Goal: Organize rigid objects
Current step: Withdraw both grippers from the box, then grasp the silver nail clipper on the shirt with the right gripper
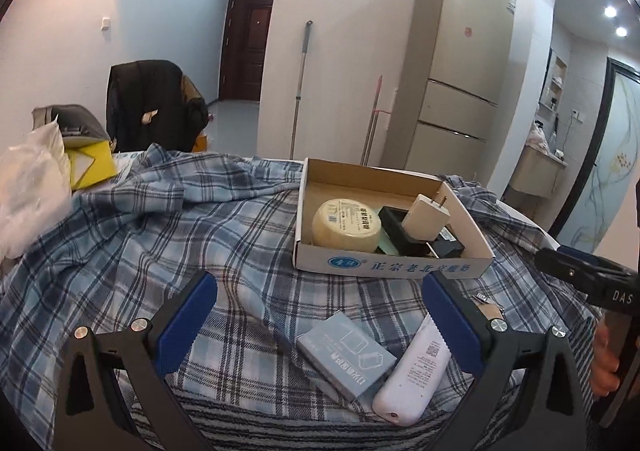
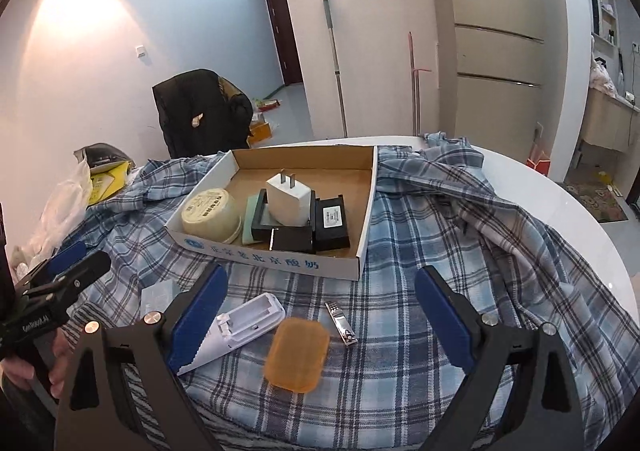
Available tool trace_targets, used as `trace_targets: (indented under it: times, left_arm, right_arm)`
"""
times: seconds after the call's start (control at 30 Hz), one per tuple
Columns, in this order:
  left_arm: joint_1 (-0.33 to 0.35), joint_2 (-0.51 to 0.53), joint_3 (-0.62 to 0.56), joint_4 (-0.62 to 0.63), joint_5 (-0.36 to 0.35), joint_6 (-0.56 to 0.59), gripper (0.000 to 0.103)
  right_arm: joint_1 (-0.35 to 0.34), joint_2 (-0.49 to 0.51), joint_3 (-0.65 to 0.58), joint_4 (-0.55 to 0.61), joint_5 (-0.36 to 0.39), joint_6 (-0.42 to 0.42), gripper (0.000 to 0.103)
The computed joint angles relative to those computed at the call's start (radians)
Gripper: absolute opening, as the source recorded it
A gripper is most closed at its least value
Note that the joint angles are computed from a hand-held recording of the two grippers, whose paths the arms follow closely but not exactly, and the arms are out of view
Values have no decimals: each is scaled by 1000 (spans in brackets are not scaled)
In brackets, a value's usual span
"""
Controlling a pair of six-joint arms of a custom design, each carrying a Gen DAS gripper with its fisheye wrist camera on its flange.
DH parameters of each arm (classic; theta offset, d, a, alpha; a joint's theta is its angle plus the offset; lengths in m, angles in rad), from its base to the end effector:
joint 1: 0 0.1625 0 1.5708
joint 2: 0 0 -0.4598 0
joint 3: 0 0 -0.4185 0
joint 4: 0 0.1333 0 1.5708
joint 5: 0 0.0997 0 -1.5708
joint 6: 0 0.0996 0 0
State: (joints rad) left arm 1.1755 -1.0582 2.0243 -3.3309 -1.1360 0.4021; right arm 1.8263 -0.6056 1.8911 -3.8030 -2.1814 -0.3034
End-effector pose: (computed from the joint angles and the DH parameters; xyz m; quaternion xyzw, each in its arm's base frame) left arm -0.0684 -0.6191 0.2267 0.2727 0.8623 -0.3769 0.2002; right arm 0.2305 -0.5809 0.0559 0.1024 -0.8538 0.4283 0.2779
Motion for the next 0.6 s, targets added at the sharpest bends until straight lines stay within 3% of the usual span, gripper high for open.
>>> trace_targets:
  times: [0.1,0.23,0.27,0.4,0.53,0.6]
  left_arm:
    - [-2,0,5,-11,-2,16,103]
    - [-11,1,16,-33,-8,57,103]
    - [-10,3,15,-30,-10,60,103]
    - [-8,4,9,-15,-3,44,103]
    - [-10,2,17,-24,-5,56,103]
    - [-11,3,19,-24,-6,64,103]
  right_arm:
    - [-2,-4,-6,52,-9,7,79]
    - [-24,-14,-25,198,-13,72,39]
    - [-32,-17,-29,232,-7,88,33]
    - [-49,1,-68,336,-78,107,30]
    - [-80,-30,-52,417,-2,181,26]
    - [-82,-34,-48,417,-2,187,26]
